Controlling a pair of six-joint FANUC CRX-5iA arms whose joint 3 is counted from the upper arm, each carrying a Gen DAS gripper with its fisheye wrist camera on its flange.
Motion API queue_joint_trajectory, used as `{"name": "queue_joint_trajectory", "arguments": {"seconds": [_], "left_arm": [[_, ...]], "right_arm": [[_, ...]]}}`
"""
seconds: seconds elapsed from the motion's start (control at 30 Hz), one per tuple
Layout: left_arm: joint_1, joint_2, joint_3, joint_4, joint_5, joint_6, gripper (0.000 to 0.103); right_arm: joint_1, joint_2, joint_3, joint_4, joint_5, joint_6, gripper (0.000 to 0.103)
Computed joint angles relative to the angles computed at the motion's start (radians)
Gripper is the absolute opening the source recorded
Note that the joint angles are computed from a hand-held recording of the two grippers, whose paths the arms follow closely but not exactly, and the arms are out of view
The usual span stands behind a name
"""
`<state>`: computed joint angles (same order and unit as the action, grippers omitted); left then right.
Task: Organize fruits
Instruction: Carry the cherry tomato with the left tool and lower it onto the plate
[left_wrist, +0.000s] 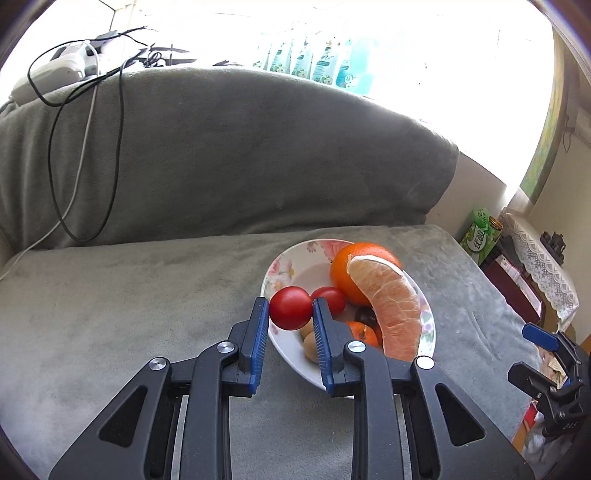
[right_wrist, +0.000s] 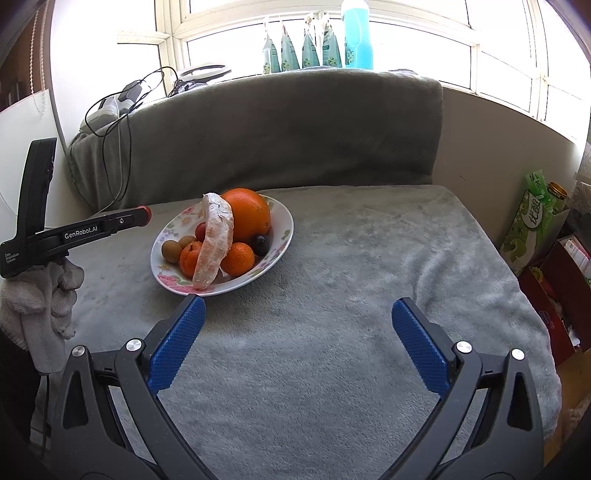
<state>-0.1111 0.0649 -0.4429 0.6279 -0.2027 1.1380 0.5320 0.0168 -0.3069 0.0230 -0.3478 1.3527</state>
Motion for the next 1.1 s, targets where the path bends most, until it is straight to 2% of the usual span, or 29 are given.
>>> {"name": "queue_joint_trajectory", "arguments": {"seconds": [0.37, 0.53, 0.8, 1.1], "left_arm": [[-0.017, 0.044, 0.048, -0.004, -0.018, 0.007, 0.023], [-0.017, 0.06, 0.073, -0.048, -0.035, 0.039, 0.023], [-0.016, 0.07, 0.081, -0.034, -0.047, 0.028, 0.023], [-0.021, 0.07, 0.075, 0.012, -0.046, -0.017, 0.023]], "right_arm": [[-0.006, 0.01, 0.007, -0.006, -0.005, -0.001, 0.103], [-0.01, 0.014, 0.005, 0.003, -0.001, -0.011, 0.103], [-0.001, 0.014, -0.016, 0.075, 0.017, -0.078, 0.103], [0.0, 0.014, -0.017, 0.084, 0.015, -0.089, 0.103]]}}
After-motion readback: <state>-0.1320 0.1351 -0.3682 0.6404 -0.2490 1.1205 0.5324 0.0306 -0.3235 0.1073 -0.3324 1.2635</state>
